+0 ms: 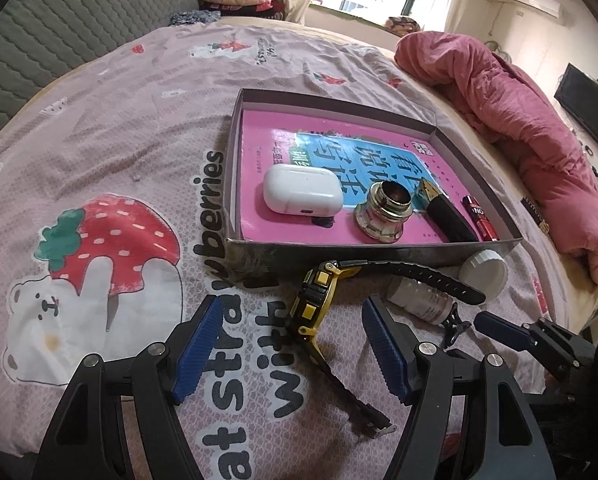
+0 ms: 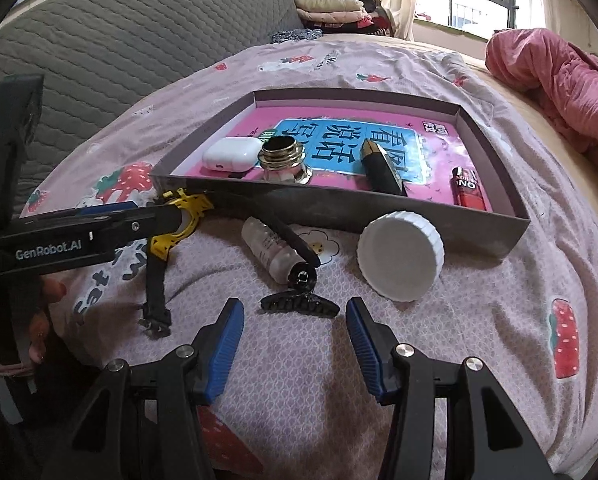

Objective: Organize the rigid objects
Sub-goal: 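Move the left tool to the yellow watch while the right tool approaches the black hair clip, then grasp the yellow watch with the left tool while the right tool lowers over the hair clip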

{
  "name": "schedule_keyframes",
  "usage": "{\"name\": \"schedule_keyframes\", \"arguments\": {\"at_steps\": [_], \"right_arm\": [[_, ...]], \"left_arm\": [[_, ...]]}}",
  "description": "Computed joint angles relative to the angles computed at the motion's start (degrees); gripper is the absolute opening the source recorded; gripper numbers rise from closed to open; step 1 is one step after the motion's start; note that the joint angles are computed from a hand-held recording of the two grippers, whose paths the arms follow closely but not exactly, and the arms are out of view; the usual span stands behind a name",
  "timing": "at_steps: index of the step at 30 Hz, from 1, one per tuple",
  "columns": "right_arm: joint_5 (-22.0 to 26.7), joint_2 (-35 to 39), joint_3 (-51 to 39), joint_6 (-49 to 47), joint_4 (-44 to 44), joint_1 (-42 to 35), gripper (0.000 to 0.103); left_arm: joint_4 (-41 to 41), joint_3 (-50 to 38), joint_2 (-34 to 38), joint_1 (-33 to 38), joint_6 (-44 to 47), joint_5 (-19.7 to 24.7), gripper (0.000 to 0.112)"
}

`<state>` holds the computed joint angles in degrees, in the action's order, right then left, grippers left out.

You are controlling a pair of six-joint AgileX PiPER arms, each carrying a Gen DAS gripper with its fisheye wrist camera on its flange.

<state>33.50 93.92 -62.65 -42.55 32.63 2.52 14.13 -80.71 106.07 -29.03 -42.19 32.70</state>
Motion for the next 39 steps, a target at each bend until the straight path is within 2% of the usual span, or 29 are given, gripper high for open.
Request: {"name": "schedule_keyframes", "arguments": {"at_steps": [8, 15, 20, 25, 30, 32, 33, 35, 39], "right_arm": [[-2.39, 1.82, -0.30, -0.06, 0.47, 0.71, 0.053], [-4.11, 2.45, -0.02, -2.00, 1.01, 1.33, 0.052], [-4.96, 2.03, 0.65, -2.88, 0.48, 1.85, 0.043], [-4.52, 1.95, 0.62, -3.76, 1.25, 1.52, 0.043], [-3.26, 1.54, 0.51, -5.10, 2.36, 0.68, 0.043], [-2.83, 1.29, 0.53, -5.28, 2.45, 0.42, 0.043], [-2.61, 1.21, 0.52, -5.38, 2.54, 0.34, 0.043], [-2.17, 0.96, 0.55, -5.66, 2.82, 0.08, 0.043], [-1.33, 0.38, 0.66, -6.26, 3.62, -0.58, 0.043]], "left_arm": [[-1.09, -1.69, 2.17, 0.52, 1.99, 0.53, 0.073], [4.49, -3.46, 4.04, -0.91, -0.90, 1.95, 0.073], [5.51, -3.71, 4.33, -1.07, -1.30, 1.93, 0.072], [4.66, -3.35, 4.22, -0.48, -0.61, 1.31, 0.063], [3.98, -3.19, 4.41, -0.45, 0.63, 0.23, 0.045], [3.49, -3.73, 4.63, -0.94, 2.13, 0.02, 0.029], [3.53, -3.85, 4.61, -1.24, 2.62, 0.01, 0.026], [5.29, -4.03, 4.47, -2.06, 2.19, 0.34, 0.024], [3.53, -3.41, 3.69, -2.00, 3.96, -0.58, 0.022]]}}
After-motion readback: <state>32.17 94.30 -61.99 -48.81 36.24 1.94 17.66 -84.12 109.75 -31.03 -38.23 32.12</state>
